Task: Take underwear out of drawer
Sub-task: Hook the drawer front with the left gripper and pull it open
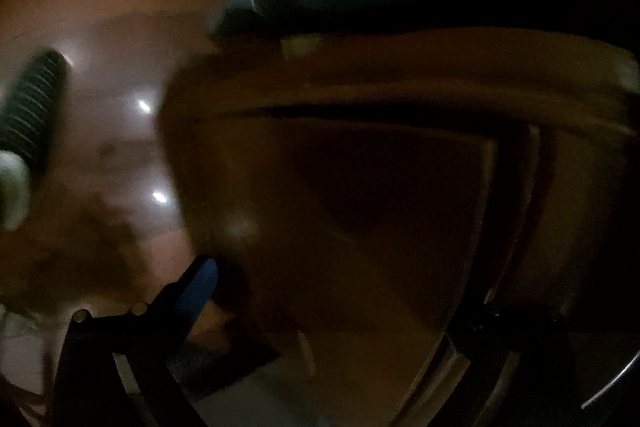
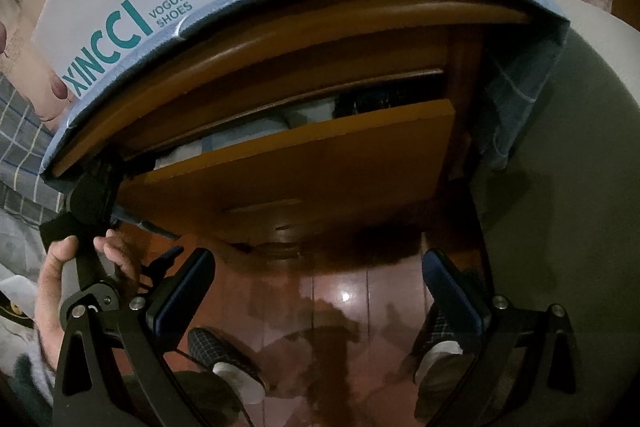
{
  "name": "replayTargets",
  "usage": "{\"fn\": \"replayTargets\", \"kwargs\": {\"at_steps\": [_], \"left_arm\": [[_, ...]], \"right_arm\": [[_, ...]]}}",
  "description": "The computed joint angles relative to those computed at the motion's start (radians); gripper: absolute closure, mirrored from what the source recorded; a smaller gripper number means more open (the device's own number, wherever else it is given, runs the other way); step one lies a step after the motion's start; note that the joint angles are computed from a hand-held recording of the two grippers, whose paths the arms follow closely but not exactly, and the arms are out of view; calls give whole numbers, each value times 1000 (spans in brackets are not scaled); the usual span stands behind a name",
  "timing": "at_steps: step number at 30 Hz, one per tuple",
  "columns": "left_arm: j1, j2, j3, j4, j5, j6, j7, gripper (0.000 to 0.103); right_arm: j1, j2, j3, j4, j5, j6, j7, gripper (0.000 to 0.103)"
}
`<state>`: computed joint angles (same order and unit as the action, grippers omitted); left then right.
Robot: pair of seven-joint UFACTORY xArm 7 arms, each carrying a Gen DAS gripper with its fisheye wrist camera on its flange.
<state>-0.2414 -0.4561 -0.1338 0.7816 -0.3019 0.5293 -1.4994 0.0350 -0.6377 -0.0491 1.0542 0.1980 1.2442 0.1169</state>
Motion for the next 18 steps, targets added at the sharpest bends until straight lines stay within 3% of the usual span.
{"fn": "replayTargets", "kwargs": {"at_steps": [3, 8, 11, 18], "left_arm": [[40, 10, -24, 97, 112, 198, -9, 0], [18, -33, 5, 101, 114, 295, 112, 0], [14, -68, -8, 72, 108, 334, 133, 0], [9, -143, -5, 92, 126, 531, 234, 0]], "right_arm": [[2, 1, 4, 4, -6, -2, -5, 0], [-2, -4, 1, 15, -8, -9, 0, 0], [-8, -8, 4, 19, -23, -20, 2, 0], [-7, -5, 8, 42, -57, -19, -27, 0]]}}
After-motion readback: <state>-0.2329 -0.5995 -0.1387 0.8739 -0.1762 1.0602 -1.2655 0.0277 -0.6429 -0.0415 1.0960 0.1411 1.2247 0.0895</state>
